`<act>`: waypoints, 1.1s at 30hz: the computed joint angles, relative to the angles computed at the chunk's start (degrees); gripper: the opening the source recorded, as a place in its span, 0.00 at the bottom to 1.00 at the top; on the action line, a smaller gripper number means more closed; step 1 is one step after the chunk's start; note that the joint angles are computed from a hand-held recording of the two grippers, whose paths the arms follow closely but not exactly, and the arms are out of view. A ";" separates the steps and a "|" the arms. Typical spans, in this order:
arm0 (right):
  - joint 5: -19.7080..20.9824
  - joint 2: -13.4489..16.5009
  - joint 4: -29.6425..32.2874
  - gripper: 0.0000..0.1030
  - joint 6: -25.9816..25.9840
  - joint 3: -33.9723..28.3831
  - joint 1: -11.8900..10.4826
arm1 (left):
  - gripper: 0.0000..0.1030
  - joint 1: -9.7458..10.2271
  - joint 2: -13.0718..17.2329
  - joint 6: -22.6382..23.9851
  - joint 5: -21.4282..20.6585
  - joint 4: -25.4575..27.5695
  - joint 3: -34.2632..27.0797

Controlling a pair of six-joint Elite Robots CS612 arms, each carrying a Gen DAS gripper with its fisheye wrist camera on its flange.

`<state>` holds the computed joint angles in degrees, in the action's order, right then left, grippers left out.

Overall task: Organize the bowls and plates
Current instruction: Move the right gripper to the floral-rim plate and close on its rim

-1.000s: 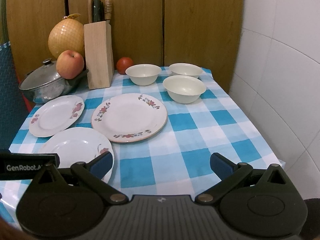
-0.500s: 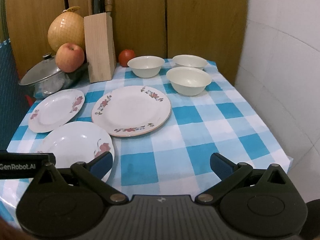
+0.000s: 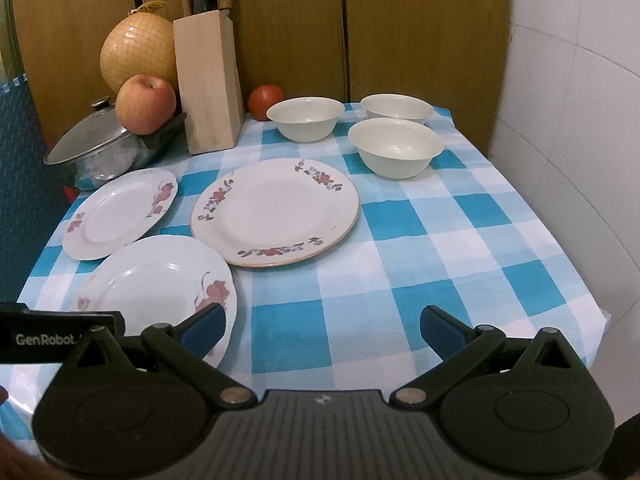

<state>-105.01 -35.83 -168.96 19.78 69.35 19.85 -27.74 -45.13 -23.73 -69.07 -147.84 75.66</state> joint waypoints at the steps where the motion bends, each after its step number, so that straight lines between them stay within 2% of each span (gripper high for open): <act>1: 0.09 0.00 0.01 0.99 0.08 0.00 -0.04 | 1.00 0.04 0.04 0.08 -0.04 -0.03 -0.02; 8: 1.94 0.59 1.77 0.99 0.07 -1.09 -0.45 | 1.00 0.16 0.41 -0.38 -0.26 1.53 -0.72; 16: 5.15 1.20 4.32 0.97 -0.15 -2.89 -1.31 | 1.00 0.92 1.06 -2.61 -2.58 5.06 -2.32; 20: 3.72 1.66 3.59 0.96 -0.07 -4.15 -1.86 | 1.00 1.11 1.38 -2.33 -3.54 4.14 -3.41; 23: 2.78 2.26 4.52 0.96 0.99 -5.86 -2.57 | 1.00 1.17 2.61 -1.13 -3.72 4.30 -5.97; 26: 2.54 2.75 6.22 0.94 2.05 -7.13 -3.20 | 1.00 1.82 4.63 0.11 -6.77 5.07 -9.85; 29: 4.87 3.01 7.81 0.92 3.36 -7.66 -3.99 | 0.99 2.42 6.79 -0.45 -9.14 6.89 -13.87; 33: 7.75 4.05 11.53 0.84 6.07 -9.82 -4.87 | 0.99 2.65 9.60 -0.03 -9.33 7.35 -18.80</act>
